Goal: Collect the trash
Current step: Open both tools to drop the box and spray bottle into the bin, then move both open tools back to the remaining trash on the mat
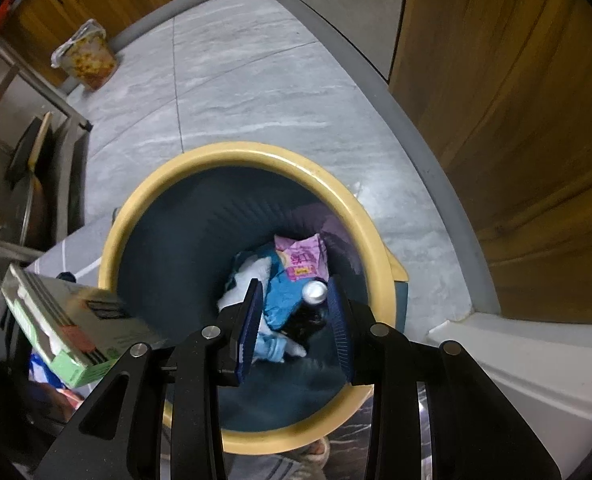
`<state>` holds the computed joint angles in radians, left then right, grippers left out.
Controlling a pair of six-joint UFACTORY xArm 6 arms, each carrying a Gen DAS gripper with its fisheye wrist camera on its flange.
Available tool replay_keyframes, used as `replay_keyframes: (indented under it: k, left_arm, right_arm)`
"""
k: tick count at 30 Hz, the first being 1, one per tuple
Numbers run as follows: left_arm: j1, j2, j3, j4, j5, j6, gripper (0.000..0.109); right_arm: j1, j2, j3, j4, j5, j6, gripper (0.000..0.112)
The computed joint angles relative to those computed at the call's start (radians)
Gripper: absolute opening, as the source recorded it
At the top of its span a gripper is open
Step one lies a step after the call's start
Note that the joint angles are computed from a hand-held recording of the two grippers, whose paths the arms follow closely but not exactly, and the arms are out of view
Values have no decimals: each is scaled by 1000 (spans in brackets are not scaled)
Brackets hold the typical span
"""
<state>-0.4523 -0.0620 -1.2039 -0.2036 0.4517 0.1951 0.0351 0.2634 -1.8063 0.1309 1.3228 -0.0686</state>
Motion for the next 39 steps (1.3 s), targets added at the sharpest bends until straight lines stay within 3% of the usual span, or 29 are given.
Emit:
replay_keyframes:
  k: [12,20,22,31,39]
  left_arm:
    - [6,-57,33,77,16,-92,79]
    - [18,-204,120,253,59,-277,80]
    - [23,-255,143,323,89,-348,86]
    - [30,-587,258,525,339,-541,97]
    - [44,-860,301,617,625,-666,97]
  right_arm:
    - [14,-69,59,-3,-60,-37,36]
    - [48,-198,184,15,-148,-86,58]
    - [61,-251,232,33,-173,-95,66]
    - [130,-481,420,81,-272,-65,92]
    - [285,-655,570,45,-354,22,94]
